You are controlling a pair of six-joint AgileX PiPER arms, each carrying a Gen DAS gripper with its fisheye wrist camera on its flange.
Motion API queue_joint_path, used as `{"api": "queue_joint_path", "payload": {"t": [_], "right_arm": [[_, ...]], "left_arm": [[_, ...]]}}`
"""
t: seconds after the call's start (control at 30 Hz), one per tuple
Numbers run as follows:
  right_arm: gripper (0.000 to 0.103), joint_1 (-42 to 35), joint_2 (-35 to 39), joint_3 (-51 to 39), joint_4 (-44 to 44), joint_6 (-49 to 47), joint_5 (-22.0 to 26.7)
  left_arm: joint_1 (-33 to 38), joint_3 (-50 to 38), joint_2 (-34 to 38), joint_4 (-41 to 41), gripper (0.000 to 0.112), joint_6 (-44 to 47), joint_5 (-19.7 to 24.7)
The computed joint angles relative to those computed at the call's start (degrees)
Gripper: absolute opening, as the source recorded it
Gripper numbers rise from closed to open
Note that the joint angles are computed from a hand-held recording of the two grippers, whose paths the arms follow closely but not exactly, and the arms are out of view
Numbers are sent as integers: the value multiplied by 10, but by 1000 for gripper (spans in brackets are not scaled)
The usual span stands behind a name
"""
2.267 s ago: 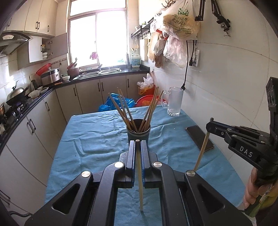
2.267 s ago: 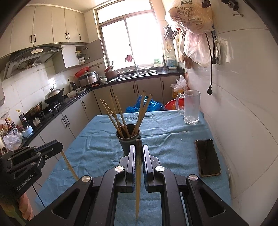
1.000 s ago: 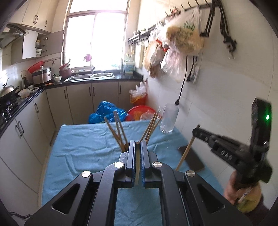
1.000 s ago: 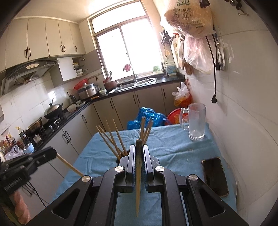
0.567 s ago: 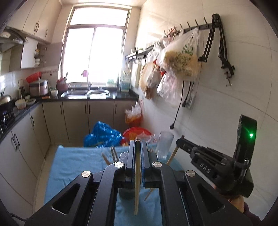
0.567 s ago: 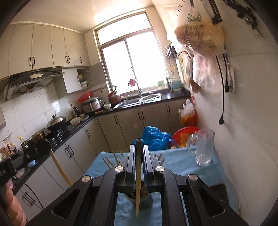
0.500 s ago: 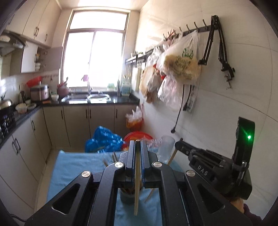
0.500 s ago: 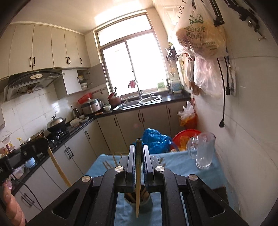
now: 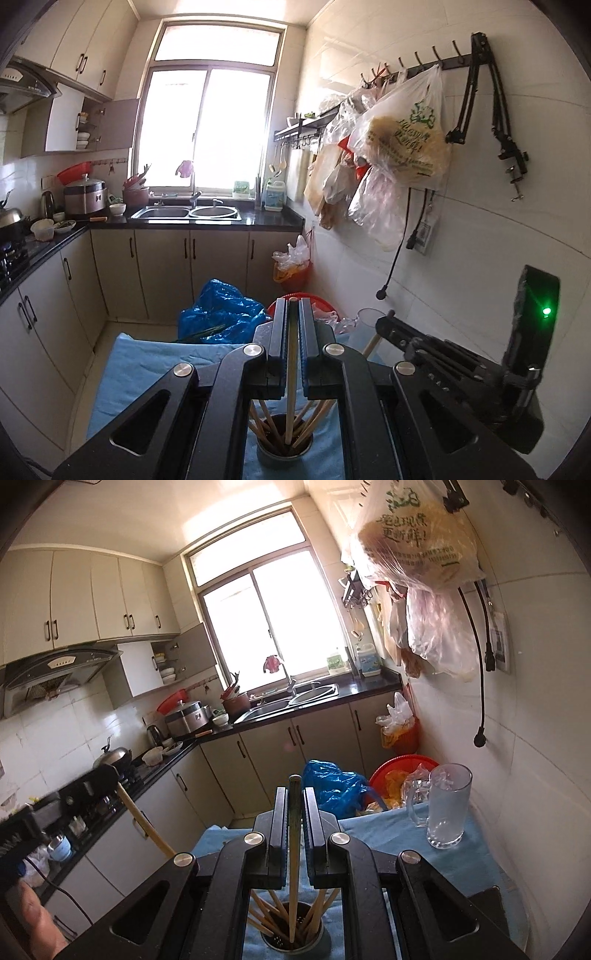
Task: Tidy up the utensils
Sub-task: 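Lift both chopsticks upright and carry them over the dark grey holder, then lower the chopsticks into the holder and open both grippers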
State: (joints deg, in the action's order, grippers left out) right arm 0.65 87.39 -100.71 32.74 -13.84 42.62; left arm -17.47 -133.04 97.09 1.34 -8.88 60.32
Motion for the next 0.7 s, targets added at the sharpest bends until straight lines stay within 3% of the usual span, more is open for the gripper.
{"api": "queue_joint_path", "payload": {"t": [0.47, 0.7], "right_arm": [[8, -4, 32, 45, 13, -22, -16], [8, -2, 27, 83, 19, -36, -27]], "left_arm": [[16, 160, -23, 9, 5, -12, -78], [20, 264, -75, 4, 5, -23, -122]]}}
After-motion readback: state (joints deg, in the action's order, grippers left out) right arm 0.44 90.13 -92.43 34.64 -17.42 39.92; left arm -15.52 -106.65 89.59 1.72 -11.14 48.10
